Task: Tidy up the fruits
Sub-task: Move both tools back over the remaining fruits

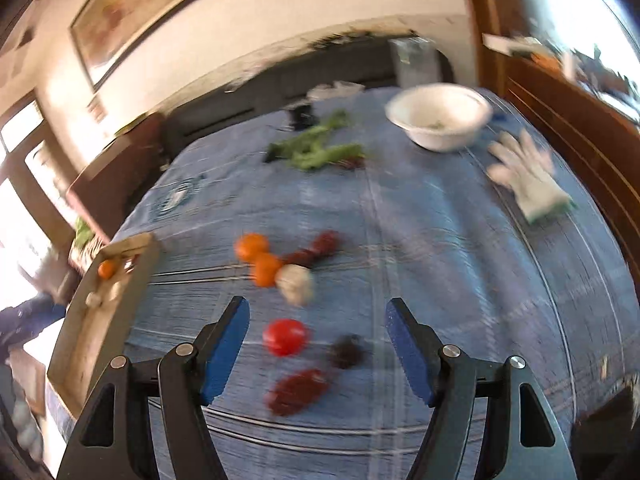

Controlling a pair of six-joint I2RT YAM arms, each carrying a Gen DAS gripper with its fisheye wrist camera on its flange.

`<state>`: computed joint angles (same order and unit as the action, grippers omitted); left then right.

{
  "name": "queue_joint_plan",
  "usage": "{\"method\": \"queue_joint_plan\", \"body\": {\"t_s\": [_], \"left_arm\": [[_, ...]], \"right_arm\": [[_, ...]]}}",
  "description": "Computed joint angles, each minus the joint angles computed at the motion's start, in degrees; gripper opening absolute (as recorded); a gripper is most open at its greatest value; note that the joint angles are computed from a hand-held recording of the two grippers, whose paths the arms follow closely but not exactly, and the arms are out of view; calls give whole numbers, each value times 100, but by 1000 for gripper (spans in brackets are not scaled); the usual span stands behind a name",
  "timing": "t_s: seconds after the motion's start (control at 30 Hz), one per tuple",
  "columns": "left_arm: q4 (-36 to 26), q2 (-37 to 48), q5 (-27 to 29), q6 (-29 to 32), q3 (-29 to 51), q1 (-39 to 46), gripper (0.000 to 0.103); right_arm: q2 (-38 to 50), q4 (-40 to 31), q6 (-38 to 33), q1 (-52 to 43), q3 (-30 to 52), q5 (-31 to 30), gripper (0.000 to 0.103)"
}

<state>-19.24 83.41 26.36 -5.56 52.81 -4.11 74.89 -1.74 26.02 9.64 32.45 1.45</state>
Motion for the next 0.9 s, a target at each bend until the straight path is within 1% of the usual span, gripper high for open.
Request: {"method": "queue_joint_plan", "body": {"t_s": [0.13,0.3,0.4,0.43,0.5,0.63,0.67,0.73,0.77,0.8,0.9], "left_arm": [[217,304,-253,-337,10,-643,73],[651,664,-650,-466,-143,-1236,73],[759,955,-761,-505,-109,-1400,73],[771,1029,-778,-512,-82,-1415,73],[858,1187,-815,-538,-45,-1464,73],[989,1492,-847,-516,124,-1623,73],[1018,1539,-833,-494,153,-1657,72],[1117,1631,-792,-457,194,-1734,64],[1134,1676,-770,-440,227,-1771,56],[1128,1731,-745,-425,278,-1809,53],[1192,1872,-680,-482,356,-1871,53]], "right_arm": [[3,257,-18,-159,-300,-231,75],[303,735,-99,-328,-481,-365,75],[452,848,-213,-357,-511,-317,74],[495,880,-268,-343,-514,-284,72],[607,909,-379,-345,-480,-337,54],[664,973,-408,-382,-488,-488,48],[620,970,-429,-382,-506,-495,48],[561,937,-465,-347,-521,-454,48],[586,927,-480,-332,-503,-453,48],[666,909,-491,-308,-453,-460,48],[989,813,-487,-191,-243,-377,47]]}}
